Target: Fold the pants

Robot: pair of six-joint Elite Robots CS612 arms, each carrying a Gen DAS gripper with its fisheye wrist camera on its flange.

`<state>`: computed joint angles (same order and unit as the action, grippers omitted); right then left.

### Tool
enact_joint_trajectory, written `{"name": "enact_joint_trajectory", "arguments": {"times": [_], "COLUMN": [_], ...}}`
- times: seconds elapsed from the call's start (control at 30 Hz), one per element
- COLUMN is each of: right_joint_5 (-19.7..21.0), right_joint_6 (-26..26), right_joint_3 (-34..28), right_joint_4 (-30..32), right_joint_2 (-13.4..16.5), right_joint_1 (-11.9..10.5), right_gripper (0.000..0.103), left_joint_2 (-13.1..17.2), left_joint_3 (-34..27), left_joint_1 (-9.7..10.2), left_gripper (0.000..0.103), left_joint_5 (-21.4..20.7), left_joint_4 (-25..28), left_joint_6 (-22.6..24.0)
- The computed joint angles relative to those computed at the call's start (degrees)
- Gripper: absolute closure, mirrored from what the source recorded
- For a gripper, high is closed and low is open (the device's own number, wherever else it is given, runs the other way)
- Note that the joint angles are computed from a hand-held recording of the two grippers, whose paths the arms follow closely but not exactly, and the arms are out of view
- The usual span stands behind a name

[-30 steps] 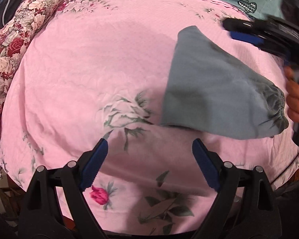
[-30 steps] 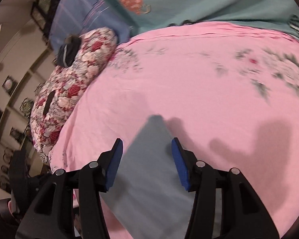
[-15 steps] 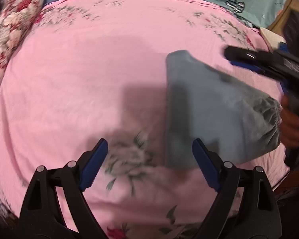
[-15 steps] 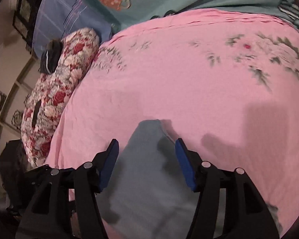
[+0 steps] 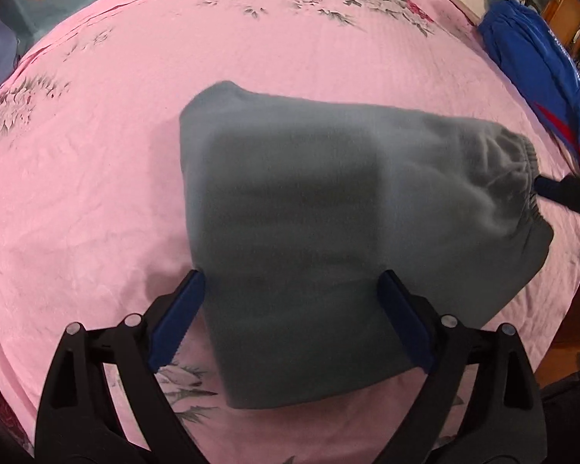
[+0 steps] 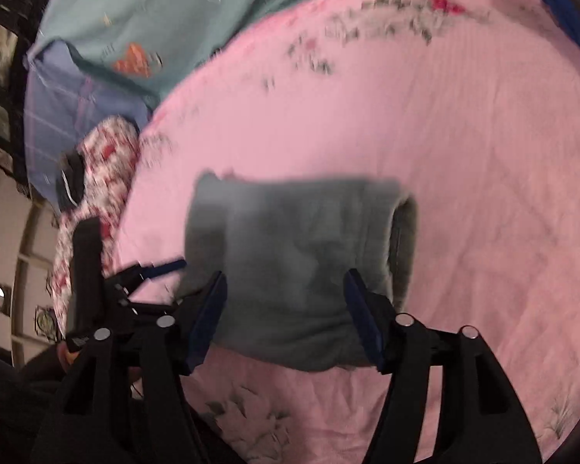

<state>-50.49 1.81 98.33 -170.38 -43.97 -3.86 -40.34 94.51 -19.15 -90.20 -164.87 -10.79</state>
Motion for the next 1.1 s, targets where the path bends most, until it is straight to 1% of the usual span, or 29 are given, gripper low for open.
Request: {"name": "enact_joint_trajectory", "arguments": {"times": [0.03,0.07,0.13,0.2,0.27,0.33,0.4,0.47,0.5,0.53,0.57,0.63,0.7,0.73,0.83,0.9,0.97,1.1], "right_joint_5": [-2.0,-3.4,-4.4,-3.6,-3.2,-2.7,-2.6,-2.4,-1.5,-0.8,-0.2,1.9,2.9,3.2,4.7,6.3,6.8,8.5], "right_joint_6": [1.1,1.6,2.8,4.1,4.2,2.7,0.2,-2.3,-4.0,-5.7,-6.9,-11.3,-16.5,-18.2,-22.2,-25.6,-27.9,-29.9], "right_joint_3": [0.1,0.0,-0.2,-1.0,-1.6,-2.0,-2.9,-3.7,-4.6,-5.5,-6.2,-8.4,-11.0,-11.6,-13.5,-15.0,-15.8,-15.9], "right_joint_4": [-2.0,-2.6,-3.2,-3.2,-2.9,-2.3,-0.8,1.6,3.5,5.2,6.3,11.5,18.5,20.3,24.8,30.2,33.6,34.6], "right_joint_2": [0.0,0.0,0.4,1.1,1.5,1.7,2.1,2.3,2.8,3.2,3.6,4.5,5.4,5.7,6.7,7.3,7.6,7.8], "right_joint_1": [0.0,-0.1,-0.4,-0.9,-1.2,-1.5,-1.8,-2.2,-2.4,-2.6,-2.7,-2.8,-2.6,-2.5,-2.3,-2.2,-2.0,-2.0], "right_gripper": [0.03,0.028,0.028,0.028,0.028,0.028,0.028,0.028,0.028,0.028,0.028,0.028,0.028,0.028,0.028,0.028,0.028,0.028], "left_joint_2": [-0.3,-0.5,-1.0,-1.2,-0.8,-0.1,0.5,1.1,1.3,1.6,1.6,1.4,1.6,1.6,1.3,1.3,1.5,1.4], "left_joint_3": [0.2,0.2,0.2,-0.1,-1.0,-1.8,-2.3,-2.8,-2.5,-2.3,-2.2,-2.1,-2.4,-2.3,-2.0,-2.0,-2.7,-2.7], "left_joint_1": [-0.18,-0.31,-0.85,-1.54,-2.53,-3.74,-5.06,-6.66,-7.58,-7.95,-7.98,-7.53,-7.17,-7.22,-7.7,-7.86,-7.77,-7.97], "left_gripper": [0.011,0.011,0.011,0.011,0.011,0.011,0.011,0.011,0.011,0.011,0.011,0.01,0.01,0.01,0.008,0.007,0.006,0.006], "left_joint_5": [1.2,2.2,3.0,2.0,-0.3,-2.2,-3.4,-2.6,-0.1,1.0,1.0,-0.5,-1.4,-1.4,0.1,0.8,1.1,2.0], "left_joint_4": [-0.7,-1.4,-3.5,-5.5,-6.4,-6.1,-4.0,-1.4,-1.5,-2.2,-2.4,-1.5,-0.7,-0.7,-0.6,0.0,0.7,1.4], "left_joint_6": [-0.1,0.1,1.8,3.6,6.2,9.1,11.4,13.7,14.0,13.5,12.2,9.6,7.5,6.6,5.0,3.3,2.5,0.7]}}
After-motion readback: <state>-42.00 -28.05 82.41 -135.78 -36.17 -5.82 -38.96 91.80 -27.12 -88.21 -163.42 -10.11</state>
